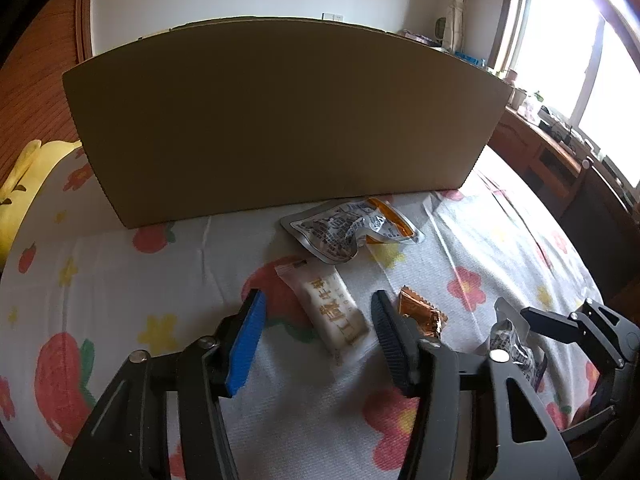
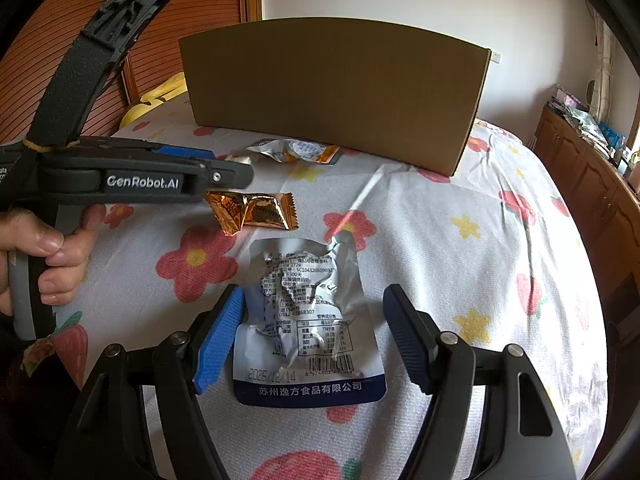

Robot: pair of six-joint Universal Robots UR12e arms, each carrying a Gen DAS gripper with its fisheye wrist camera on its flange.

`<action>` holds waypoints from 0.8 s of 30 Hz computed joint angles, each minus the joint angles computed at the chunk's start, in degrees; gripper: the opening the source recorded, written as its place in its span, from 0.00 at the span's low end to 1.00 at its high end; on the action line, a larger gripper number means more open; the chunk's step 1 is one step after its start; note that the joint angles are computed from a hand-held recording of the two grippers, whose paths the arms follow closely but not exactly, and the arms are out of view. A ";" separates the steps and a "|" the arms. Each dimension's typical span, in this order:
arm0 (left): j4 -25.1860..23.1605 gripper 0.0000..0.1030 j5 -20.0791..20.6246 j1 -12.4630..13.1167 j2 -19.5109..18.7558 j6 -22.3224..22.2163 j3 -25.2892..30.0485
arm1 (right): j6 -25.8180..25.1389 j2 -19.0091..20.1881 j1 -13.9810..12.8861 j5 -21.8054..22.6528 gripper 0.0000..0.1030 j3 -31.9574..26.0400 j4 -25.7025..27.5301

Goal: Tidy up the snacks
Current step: 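Grasp the white-wrapped snack with the left gripper while the right gripper grasps the silver sealed packet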

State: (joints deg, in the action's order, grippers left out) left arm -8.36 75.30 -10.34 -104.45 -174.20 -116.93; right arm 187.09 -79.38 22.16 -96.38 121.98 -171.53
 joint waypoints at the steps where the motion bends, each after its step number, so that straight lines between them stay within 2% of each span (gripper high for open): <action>1: 0.00 0.38 -0.31 0.08 -0.12 -0.38 0.11 | -0.01 0.05 -0.01 -0.01 0.70 -0.02 -0.03; 3: 0.13 0.27 -1.34 0.51 -0.17 -0.95 0.01 | 0.01 0.04 0.01 -0.02 0.70 -0.03 -0.01; 6: 0.61 0.25 -1.94 0.92 -0.18 -1.25 -0.22 | 0.00 0.07 -0.01 -0.07 0.70 -0.04 -0.02; 12: 3.00 0.23 -1.55 1.09 0.73 -1.12 -1.70 | 0.00 0.09 -0.14 -0.01 0.70 -0.09 0.04; 15: 3.43 0.23 -2.73 1.42 1.72 -0.65 -2.98 | 0.18 0.08 0.05 -0.36 0.70 -0.07 0.03; 19: 5.02 0.23 -1.42 1.38 2.70 0.96 -4.43 | 0.16 0.08 0.05 -0.43 0.70 -0.11 0.16; 24: 5.84 0.23 -3.00 2.18 3.97 1.32 -5.95 | 0.18 -0.15 -0.16 0.01 0.70 -0.11 0.76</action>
State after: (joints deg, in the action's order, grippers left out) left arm -2.52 72.30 -8.16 -100.48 -172.87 -122.89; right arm 187.28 -79.53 22.00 -96.37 121.87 -170.77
